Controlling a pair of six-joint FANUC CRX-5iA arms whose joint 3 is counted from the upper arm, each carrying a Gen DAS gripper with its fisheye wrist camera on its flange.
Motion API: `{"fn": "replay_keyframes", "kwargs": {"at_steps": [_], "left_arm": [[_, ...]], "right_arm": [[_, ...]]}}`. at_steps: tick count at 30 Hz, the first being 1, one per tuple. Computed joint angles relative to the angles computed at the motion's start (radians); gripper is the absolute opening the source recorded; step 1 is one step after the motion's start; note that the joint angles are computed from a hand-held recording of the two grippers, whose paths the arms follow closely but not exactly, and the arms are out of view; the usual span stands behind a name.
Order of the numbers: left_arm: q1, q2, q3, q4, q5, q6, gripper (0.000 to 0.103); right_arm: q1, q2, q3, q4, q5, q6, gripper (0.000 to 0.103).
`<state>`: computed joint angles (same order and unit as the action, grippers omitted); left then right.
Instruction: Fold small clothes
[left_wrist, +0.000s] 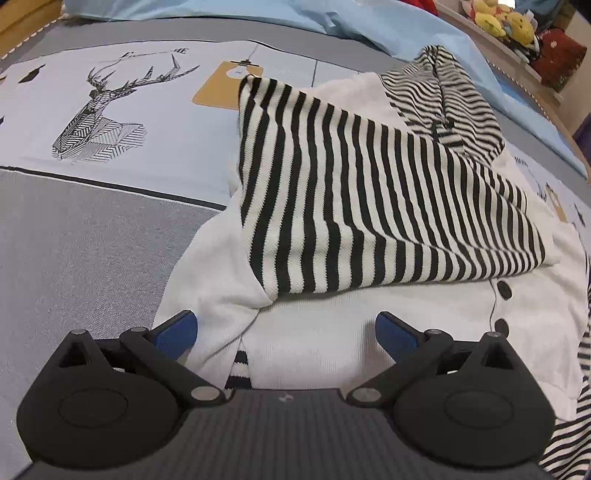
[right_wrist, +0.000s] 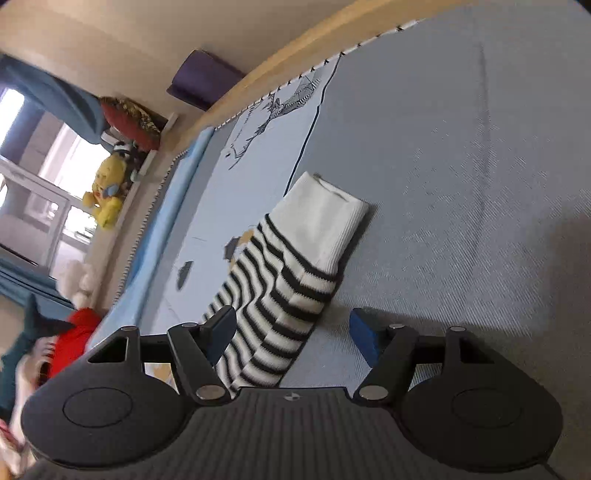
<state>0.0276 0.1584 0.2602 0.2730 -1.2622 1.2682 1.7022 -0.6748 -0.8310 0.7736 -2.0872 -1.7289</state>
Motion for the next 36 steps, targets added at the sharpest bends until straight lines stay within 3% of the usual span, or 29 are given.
{"fn": "replay_keyframes", "kwargs": {"at_steps": [4,5,6,7,11,16,20,25,27,28,29,30,32,36], "left_arm": [[0.018,-0.016,-0.017,0.032,0.042,0.011,0.103],[0.02,-0.022,-0.021,0.035,0.059,0.01,0.103],[0.021,-0.029,-0.024,0.033,0.08,0.01,0.103],[0.02,-0.032,-0.023,0.026,0.097,0.012,0.103],[0.02,-0.033,-0.002,-0.01,0.134,0.038,0.103],[0.053,-0.018,0.019,0.042,0.117,0.054,0.103],[0.071,-0.023,0.02,0.056,0.13,0.084,0.103],[0.101,-0.001,0.044,0.08,0.095,0.136,0.103],[0.11,0.011,0.059,0.078,0.08,0.151,0.103],[0.116,0.013,0.062,0.079,0.076,0.157,0.103],[0.122,0.018,0.067,0.08,0.069,0.16,0.103],[0.128,0.023,0.072,0.082,0.063,0.165,0.103],[0.141,0.024,0.074,0.088,0.059,0.17,0.103],[0.158,0.013,0.051,0.132,0.077,0.138,0.103]], "right_arm": [[-0.189,-0.002,-0.021,0.041,0.064,0.178,0.07],[-0.225,-0.003,-0.024,0.042,0.067,0.206,0.061],[-0.28,0.011,-0.011,0.033,0.082,0.225,0.047],[-0.338,0.032,0.026,0.006,0.092,0.252,0.005],[-0.493,0.124,0.139,0.047,0.113,0.471,0.006],[-0.689,0.335,0.374,0.294,0.195,0.969,0.006],[-0.747,0.542,0.598,0.522,0.368,1.296,0.006],[-0.728,0.823,0.854,0.654,0.678,1.49,0.007],[-0.705,0.918,0.952,0.574,0.825,1.551,0.022],[-0.688,0.961,1.004,0.463,0.933,1.621,0.045],[-0.672,0.993,1.053,0.351,0.989,1.698,0.051],[-0.648,1.029,1.106,0.24,1.01,1.783,0.05],[-0.595,1.049,1.117,0.152,1.003,1.887,0.05],[-0.512,0.961,0.997,0.189,0.851,1.739,0.063]]}}
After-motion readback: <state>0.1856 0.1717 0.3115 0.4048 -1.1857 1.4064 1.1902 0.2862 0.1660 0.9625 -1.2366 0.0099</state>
